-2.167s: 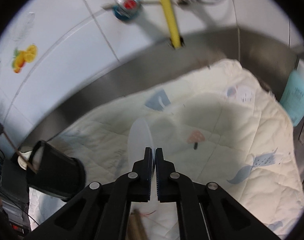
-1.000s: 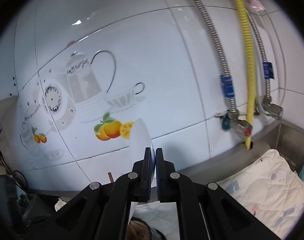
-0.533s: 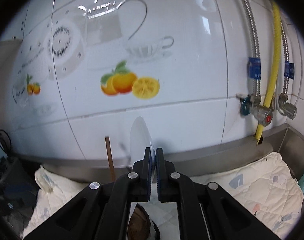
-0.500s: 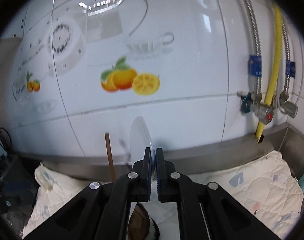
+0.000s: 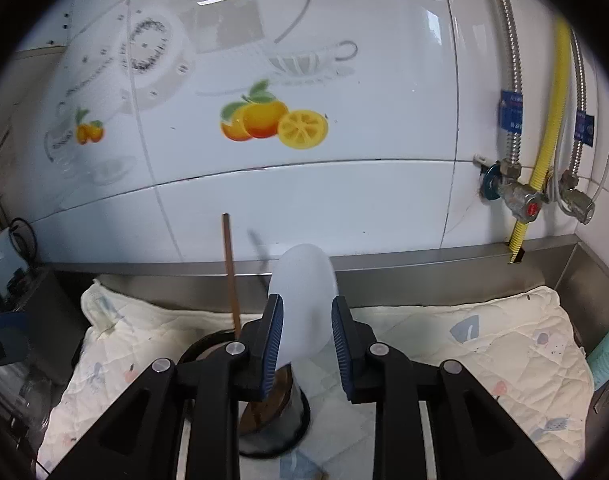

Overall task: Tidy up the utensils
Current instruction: 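Lower the spoon bowl-up into the black cup and open the right tool, then move the left tool to a chopstick while the right tool moves to another chopstick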

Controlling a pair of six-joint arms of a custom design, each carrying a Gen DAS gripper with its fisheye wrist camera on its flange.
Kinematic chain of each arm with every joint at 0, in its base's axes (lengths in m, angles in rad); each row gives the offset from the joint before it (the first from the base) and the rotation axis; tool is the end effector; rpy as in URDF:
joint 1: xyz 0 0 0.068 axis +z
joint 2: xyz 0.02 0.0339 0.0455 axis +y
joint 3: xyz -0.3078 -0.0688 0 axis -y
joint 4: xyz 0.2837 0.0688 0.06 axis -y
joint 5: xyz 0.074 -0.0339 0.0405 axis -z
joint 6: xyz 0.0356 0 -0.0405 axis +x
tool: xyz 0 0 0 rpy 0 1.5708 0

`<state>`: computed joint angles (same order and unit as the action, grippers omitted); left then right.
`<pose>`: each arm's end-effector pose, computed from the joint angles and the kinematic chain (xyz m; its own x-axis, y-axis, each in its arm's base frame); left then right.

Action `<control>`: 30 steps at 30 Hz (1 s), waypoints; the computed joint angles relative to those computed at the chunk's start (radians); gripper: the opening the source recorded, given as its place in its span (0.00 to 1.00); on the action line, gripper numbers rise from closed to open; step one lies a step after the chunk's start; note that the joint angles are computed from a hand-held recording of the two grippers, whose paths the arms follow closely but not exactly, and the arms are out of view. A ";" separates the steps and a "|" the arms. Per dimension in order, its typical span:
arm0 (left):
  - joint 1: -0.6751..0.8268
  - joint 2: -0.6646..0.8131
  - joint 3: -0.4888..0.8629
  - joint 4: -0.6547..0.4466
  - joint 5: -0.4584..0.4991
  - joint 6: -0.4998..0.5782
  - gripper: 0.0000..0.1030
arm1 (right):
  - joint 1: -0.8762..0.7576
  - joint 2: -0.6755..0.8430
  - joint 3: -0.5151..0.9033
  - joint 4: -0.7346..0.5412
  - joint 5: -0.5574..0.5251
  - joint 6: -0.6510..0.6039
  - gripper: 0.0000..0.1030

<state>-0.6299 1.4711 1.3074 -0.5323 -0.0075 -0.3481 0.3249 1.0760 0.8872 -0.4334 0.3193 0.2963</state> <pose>0.2936 -0.2137 0.3625 -0.6864 0.0782 -0.7230 0.3726 0.8916 -0.2573 0.2418 0.0696 0.3272 -0.5462 0.1086 -0.8306 0.1026 0.9928 0.0623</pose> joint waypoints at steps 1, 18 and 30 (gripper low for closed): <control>-0.009 -0.013 -0.011 -0.006 -0.010 -0.004 0.61 | 0.010 -0.021 0.000 -0.023 0.005 -0.003 0.27; -0.288 -0.062 -0.209 0.002 -0.178 -0.149 0.60 | 0.059 -0.433 -0.045 -0.512 -0.016 0.066 0.33; -0.342 0.193 -0.177 0.111 -0.069 -0.134 0.39 | -0.009 -0.584 -0.139 -0.691 -0.090 0.074 0.33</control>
<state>-0.9720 1.6640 1.1308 -0.4217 -0.0765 -0.4822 0.3155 0.4915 0.7479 -1.1241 0.2296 0.3705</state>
